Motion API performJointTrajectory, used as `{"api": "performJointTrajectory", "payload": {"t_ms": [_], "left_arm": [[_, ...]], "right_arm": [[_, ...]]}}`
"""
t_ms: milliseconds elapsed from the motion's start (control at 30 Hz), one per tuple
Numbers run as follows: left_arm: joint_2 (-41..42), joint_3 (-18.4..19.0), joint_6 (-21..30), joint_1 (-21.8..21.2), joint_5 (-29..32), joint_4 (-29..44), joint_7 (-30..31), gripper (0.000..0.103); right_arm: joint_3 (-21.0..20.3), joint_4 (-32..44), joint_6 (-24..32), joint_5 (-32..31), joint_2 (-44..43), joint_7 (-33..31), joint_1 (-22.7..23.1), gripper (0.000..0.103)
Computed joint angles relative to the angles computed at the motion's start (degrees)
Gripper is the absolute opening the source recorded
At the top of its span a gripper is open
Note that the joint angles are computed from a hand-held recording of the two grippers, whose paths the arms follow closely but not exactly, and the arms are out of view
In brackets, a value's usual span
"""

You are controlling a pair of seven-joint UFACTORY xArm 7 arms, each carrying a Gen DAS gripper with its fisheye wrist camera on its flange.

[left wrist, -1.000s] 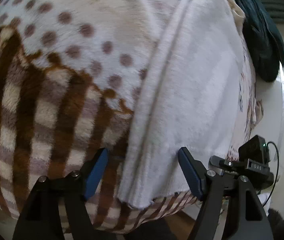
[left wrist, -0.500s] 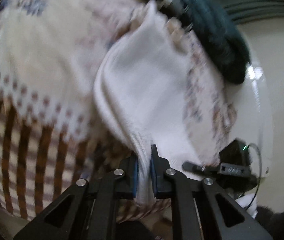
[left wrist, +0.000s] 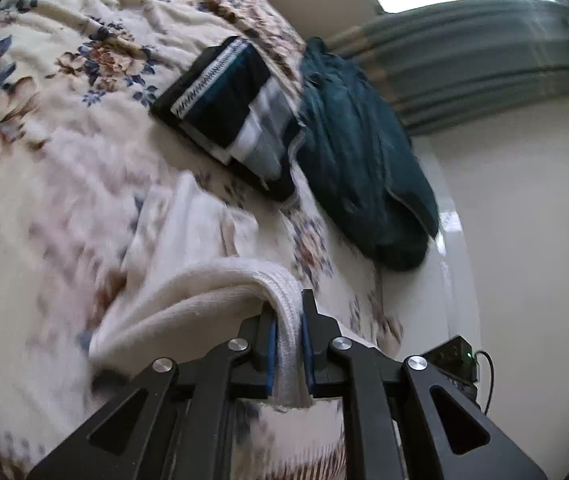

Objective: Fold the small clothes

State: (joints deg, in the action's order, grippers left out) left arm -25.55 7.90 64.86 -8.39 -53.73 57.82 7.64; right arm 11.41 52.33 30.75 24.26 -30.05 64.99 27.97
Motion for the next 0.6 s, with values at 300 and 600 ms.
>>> {"api": "performJointTrajectory", "payload": {"t_ms": [300,600], "left_arm": [[26.2,-6.4,-4.1,2.2,2.9,14.7,-3.0,0.01],[29.2,-9.8,-4.2,7.4,-2.7,16.9,-1.4,0.059]], "right_arm": [[-9.9,8.7,1.5,10.2,20.9,-21.8,-3.0,0.017],[-6.8,9.5,0.2,26.7,26.0,-38.6,-9.2,0.086]]}}
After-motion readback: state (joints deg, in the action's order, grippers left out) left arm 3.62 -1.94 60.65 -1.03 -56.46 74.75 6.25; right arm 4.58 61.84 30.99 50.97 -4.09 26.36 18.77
